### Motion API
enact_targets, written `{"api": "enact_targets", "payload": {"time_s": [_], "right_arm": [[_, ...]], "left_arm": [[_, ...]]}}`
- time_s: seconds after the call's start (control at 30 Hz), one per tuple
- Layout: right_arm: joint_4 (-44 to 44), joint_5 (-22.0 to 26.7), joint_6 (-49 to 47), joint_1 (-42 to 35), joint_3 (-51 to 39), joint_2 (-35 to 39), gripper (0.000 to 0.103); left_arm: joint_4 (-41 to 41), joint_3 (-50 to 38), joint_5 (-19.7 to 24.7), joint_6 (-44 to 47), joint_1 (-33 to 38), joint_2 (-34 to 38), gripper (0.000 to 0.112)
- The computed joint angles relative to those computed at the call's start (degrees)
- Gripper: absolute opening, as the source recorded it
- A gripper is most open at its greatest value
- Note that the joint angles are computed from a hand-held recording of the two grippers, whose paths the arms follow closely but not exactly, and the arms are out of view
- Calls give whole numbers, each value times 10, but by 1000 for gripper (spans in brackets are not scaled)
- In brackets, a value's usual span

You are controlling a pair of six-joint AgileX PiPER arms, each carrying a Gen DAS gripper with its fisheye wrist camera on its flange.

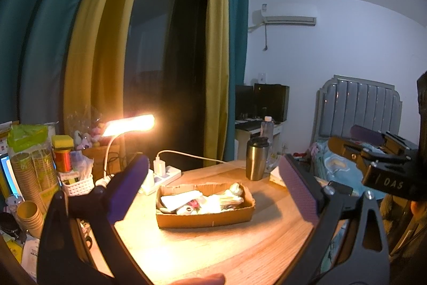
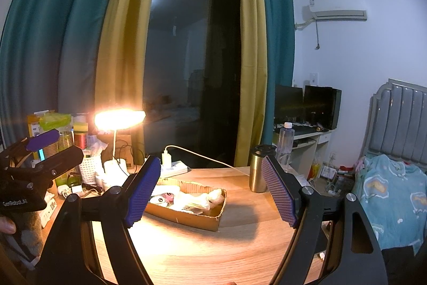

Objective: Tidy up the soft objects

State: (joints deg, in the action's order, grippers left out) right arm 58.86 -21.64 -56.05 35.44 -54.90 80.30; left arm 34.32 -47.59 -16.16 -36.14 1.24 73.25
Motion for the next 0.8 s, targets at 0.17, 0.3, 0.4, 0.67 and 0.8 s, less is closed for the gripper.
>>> {"api": "enact_targets", "payload": {"time_s": [0.17, 0.3, 0.4, 0.67, 0.8], "right_arm": [[4, 3, -4, -1, -4, 1, 81], [5, 4, -5, -1, -5, 2, 81], [12, 2, -11, 2, -5, 1, 81], [13, 5, -12, 0, -2, -3, 81], [14, 6, -12, 0, -3, -2, 81]], "left_arm": [[-16, 3, -1, 17, -1, -2, 99], [-11, 3, -2, 12, 0, -1, 99], [-11, 3, -1, 12, 0, -1, 99], [-14, 3, 0, 15, -1, -2, 99], [-11, 4, 1, 11, -1, -3, 99]]}}
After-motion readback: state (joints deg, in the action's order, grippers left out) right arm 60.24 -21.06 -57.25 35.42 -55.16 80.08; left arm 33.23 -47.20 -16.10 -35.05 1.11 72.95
